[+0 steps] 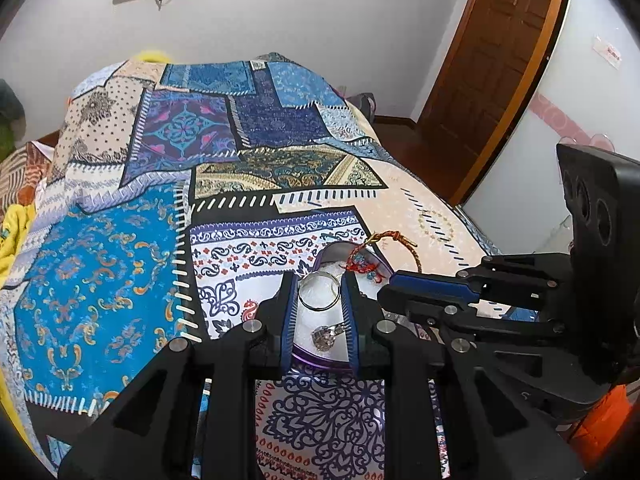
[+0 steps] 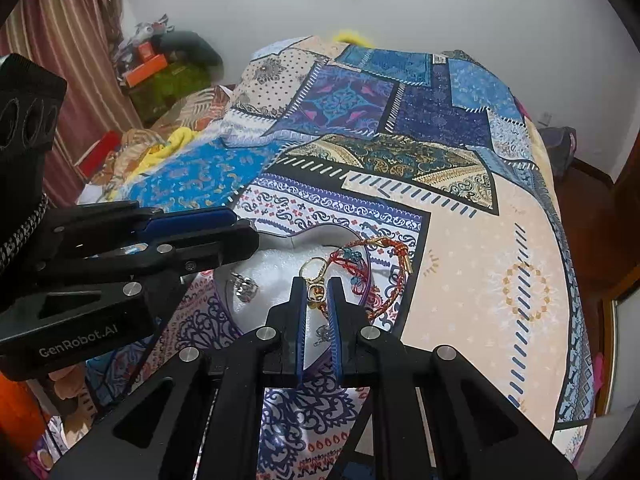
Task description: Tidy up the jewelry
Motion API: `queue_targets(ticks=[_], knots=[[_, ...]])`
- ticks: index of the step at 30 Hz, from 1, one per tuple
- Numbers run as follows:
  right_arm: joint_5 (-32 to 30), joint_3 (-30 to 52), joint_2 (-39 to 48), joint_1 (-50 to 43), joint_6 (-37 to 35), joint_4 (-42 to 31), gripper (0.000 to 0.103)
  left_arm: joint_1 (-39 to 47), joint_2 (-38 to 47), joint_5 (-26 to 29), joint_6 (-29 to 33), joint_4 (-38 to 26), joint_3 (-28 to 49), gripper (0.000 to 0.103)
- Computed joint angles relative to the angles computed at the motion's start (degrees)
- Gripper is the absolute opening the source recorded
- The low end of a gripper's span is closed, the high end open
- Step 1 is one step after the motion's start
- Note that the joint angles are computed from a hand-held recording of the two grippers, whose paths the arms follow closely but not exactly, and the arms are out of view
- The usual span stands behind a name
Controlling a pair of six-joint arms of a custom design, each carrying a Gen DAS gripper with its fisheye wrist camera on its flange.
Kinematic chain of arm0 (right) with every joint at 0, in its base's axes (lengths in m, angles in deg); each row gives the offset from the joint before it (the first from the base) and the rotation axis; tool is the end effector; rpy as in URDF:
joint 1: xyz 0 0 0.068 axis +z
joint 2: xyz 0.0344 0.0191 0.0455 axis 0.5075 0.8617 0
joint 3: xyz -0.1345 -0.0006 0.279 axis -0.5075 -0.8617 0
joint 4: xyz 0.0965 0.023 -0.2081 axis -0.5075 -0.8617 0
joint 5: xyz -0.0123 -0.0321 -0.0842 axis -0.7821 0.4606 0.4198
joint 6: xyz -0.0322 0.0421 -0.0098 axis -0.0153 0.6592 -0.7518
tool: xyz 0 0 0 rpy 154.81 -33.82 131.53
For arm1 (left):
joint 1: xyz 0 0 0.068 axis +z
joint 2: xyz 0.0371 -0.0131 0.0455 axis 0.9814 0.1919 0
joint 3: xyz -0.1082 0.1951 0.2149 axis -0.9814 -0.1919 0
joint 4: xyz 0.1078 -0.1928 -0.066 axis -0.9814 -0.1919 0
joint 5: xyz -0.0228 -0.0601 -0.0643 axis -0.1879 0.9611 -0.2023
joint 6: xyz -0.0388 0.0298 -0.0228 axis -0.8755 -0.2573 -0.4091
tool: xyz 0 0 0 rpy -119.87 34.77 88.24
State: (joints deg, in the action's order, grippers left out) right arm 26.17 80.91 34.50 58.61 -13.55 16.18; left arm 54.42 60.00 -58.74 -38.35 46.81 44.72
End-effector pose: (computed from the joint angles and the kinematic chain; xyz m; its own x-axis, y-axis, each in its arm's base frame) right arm 0.3061 0.1691 0.2308 -0.7374 -0.3062 -0.6021 -0.4849 0.8605 0.1562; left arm 0.3258 -0.1530 0.2060 -0.7520 0.1071 -0.6504 0.3288 0.9161 -0.2293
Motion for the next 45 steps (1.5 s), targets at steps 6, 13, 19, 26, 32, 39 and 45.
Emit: queue_targets(ticks=[6, 13, 19, 26, 32, 39, 45], knots=[[0.10, 0.47, 1.14, -0.03, -0.14, 0.20, 0.009, 0.15, 0.88, 0.84, -0.22, -0.48, 0.40, 0.020], [1.55, 0.24, 0.51, 1.14, -1.31, 0.38, 0.010, 0.65, -0.97, 0.53, -0.95, -0.28, -0.58, 0.021], [3.64, 0.48, -0.92, 1.89, -0.64, -0.52, 0.013, 0.02, -5.64, -2.07, -1.23, -0.85, -2.37, 0.021], [6.05, -0.02, -7.97, 3.40, 0.88, -2.81, 0.013, -3.26, -15.39, -8.19, -1.00, -3.92, -4.11, 0.021], [11.90, -0.53, -19.16, 6.59, 3.41, -5.15, 0.013, -9.39, -25.41, -17.40, -1.81, -8.89, -3.38, 0.022], [27.38, 1.17, -35.47, 18.64, 6.55, -9.19, 0.013, -24.44, -40.32, -36.32, -3.30, -13.71, -2.22, 0.036], [50.46, 1.35, -43.01, 38.16, 7.43, -8.63, 0.014, -42.01, -47.30, -56.74, -4.19, -15.40, -2.06, 0.052]])
